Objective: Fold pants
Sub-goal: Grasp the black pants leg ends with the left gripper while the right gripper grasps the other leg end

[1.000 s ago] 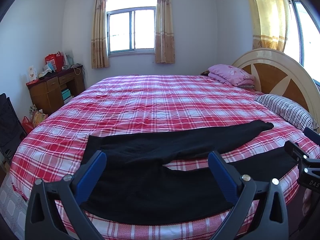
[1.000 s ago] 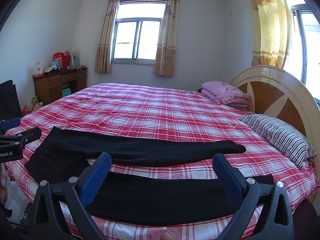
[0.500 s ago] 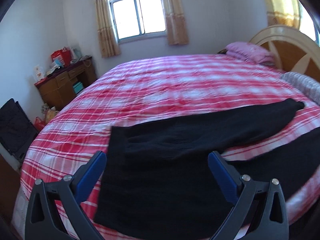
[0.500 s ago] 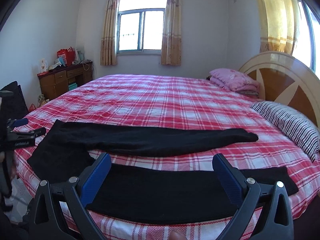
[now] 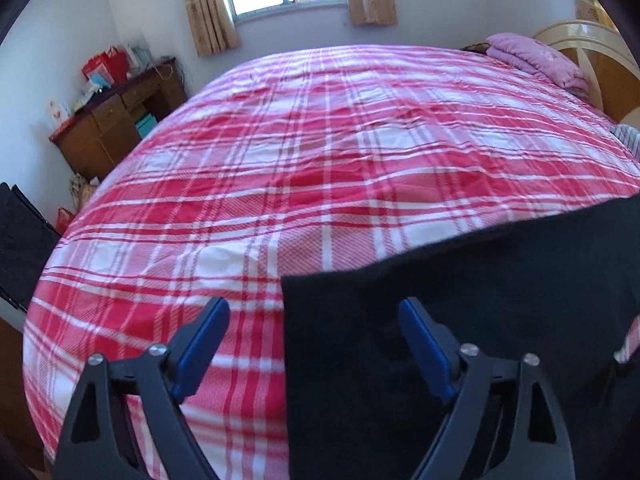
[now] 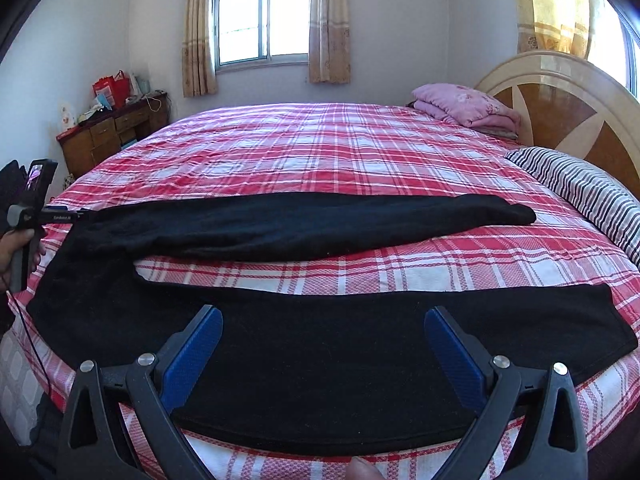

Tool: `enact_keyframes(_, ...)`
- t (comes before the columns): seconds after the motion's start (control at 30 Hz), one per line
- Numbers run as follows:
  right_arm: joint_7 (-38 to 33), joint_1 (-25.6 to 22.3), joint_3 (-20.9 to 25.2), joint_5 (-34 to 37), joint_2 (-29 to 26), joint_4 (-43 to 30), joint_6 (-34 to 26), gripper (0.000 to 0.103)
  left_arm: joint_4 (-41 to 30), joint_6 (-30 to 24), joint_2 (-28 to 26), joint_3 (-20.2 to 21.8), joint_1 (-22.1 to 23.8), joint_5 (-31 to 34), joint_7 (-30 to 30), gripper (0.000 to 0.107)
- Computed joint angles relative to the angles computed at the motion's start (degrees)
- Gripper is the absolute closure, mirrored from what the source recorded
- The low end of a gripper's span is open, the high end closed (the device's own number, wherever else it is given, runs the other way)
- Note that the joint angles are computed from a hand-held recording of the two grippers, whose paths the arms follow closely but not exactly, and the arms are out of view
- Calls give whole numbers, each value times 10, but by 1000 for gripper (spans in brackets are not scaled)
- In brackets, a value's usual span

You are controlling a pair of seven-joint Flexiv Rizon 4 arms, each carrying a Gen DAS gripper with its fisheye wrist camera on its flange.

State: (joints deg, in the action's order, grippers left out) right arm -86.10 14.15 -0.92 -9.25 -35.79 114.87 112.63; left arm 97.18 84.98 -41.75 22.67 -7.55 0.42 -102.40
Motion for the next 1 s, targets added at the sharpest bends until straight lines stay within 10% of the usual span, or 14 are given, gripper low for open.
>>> enact_keyframes(0.3,12,-52,21,-33,-8,-45,-37,2,27,29,-1,-208,173,-78,116,41)
enact_keyframes(0.43,27,-142,99,-86,-20,-94,-112,28,38,39,0,-253,203,-110,159,61)
enact_keyframes(0.63,25,-158,84,-86,-34,-152,-171,31,37,33,-1,-283,221,-148,215,71)
enact_keyframes(0.8,-4,-233,157,-49,-80,-278,-304,48,62,55,-6,-407,319,-184,288,91)
enact_keyframes(1.0,-8,-243,153,2,-161,-467,-443,65,53,51,-3,-362,275,-189,307,91)
